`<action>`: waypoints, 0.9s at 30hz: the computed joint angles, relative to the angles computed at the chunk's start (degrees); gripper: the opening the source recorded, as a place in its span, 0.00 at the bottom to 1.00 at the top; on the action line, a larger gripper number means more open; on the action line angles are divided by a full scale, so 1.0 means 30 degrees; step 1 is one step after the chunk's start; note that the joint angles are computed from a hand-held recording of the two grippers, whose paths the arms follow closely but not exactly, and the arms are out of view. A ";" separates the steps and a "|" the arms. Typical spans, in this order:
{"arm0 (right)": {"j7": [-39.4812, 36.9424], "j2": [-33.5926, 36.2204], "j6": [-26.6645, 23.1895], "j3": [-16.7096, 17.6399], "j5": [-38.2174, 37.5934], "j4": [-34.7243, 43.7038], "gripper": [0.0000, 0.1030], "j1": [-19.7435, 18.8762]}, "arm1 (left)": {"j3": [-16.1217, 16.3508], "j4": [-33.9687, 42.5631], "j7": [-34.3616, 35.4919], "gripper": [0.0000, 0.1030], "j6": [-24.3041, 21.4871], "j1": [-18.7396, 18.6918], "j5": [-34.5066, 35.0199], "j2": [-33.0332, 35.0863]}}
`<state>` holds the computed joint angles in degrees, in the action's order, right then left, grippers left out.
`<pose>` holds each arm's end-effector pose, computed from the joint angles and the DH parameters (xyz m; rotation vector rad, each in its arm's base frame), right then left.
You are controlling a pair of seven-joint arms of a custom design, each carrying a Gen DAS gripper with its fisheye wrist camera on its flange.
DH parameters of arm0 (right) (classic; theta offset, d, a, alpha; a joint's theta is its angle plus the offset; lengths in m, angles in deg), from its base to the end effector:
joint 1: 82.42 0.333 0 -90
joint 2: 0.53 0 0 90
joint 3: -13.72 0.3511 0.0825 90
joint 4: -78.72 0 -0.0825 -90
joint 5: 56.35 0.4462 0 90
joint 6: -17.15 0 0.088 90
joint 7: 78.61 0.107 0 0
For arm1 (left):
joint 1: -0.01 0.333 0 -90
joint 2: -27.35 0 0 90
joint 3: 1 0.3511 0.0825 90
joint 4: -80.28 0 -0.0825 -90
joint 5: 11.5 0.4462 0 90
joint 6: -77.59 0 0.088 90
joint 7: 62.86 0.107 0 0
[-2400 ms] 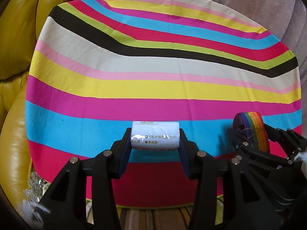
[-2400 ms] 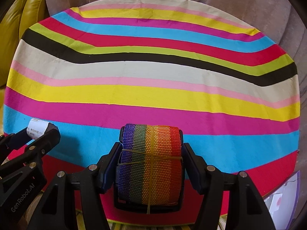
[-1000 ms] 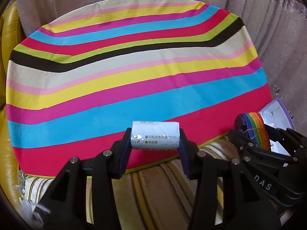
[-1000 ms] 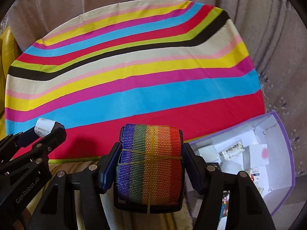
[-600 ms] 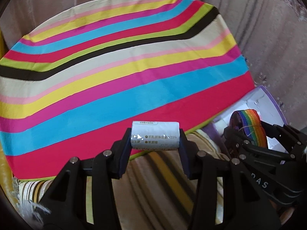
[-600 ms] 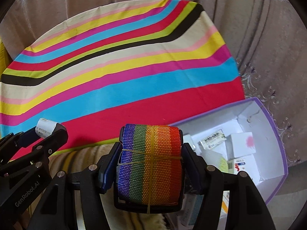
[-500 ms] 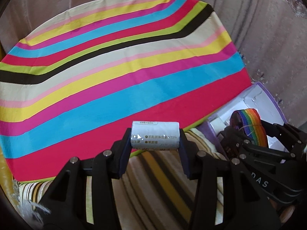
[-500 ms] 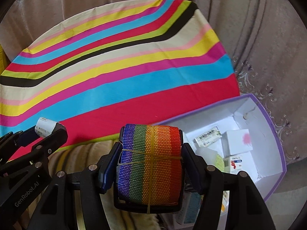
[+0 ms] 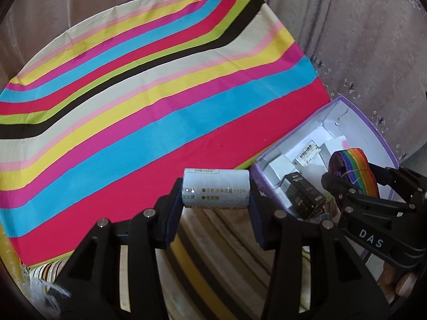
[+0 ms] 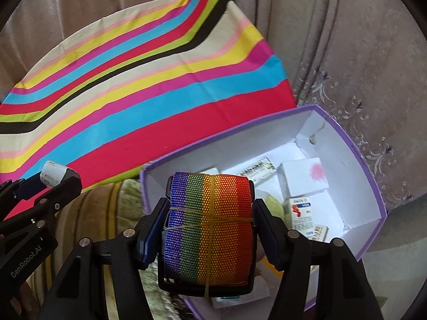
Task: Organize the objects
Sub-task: 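Carry white roll and rainbow strap into the purple box and release both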
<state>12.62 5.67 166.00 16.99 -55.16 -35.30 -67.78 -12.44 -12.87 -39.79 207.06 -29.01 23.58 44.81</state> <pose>0.6432 0.2063 0.4682 -2.1502 1.6289 -0.3757 0.5907 -0.4618 0.4981 -2.0385 1.7244 -0.5452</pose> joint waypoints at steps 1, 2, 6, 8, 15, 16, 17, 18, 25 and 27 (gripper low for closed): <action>0.0084 -0.0036 -0.0043 -0.0073 -0.0070 -0.0038 0.62 -0.0048 | -0.0036 0.0220 0.0171 0.48 -0.0030 -0.0022 -0.0021 0.0172; 0.0158 -0.0056 -0.0062 -0.0116 -0.0138 -0.0063 0.62 -0.0079 | -0.0064 0.0476 0.0378 0.48 -0.0075 -0.0072 -0.0039 0.0361; 0.0597 -0.0215 -0.0094 -0.0298 -0.0488 -0.0234 0.62 -0.0255 | -0.0039 0.1281 0.1097 0.48 -0.0193 -0.0299 -0.0181 0.0952; 0.0888 -0.0313 -0.0079 -0.0392 -0.0718 -0.0345 0.62 -0.0359 | -0.0022 0.1596 0.1417 0.48 -0.0106 -0.0367 -0.0424 0.1210; 0.1551 -0.0368 -0.0117 -0.0559 -0.1126 -0.0470 0.62 -0.0697 | 0.0113 0.3016 0.3002 0.48 -0.0097 -0.0746 -0.1204 0.2299; 0.1646 -0.0385 -0.0104 -0.0586 -0.1204 -0.0501 0.62 -0.0738 | 0.0136 0.3153 0.3121 0.48 -0.0074 -0.0779 -0.1362 0.2406; 0.1777 -0.0367 -0.0100 -0.0606 -0.1305 -0.0494 0.62 -0.0763 | 0.0145 0.3273 0.3261 0.48 -0.0008 -0.0782 -0.1557 0.2514; 0.1845 -0.0319 -0.0093 -0.0612 -0.1359 -0.0456 0.62 -0.0788 | 0.0160 0.3451 0.3407 0.48 0.0033 -0.0800 -0.1727 0.2656; 0.3003 -0.0333 0.0006 -0.0844 -0.2270 -0.0502 0.62 -0.1005 | 0.0280 0.5043 0.4747 0.48 0.0100 -0.1145 -0.2633 0.3830; 0.3247 -0.0321 -0.0031 -0.0904 -0.2473 -0.0513 0.62 -0.1095 | 0.0324 0.5403 0.5046 0.48 0.0171 -0.1201 -0.2924 0.4100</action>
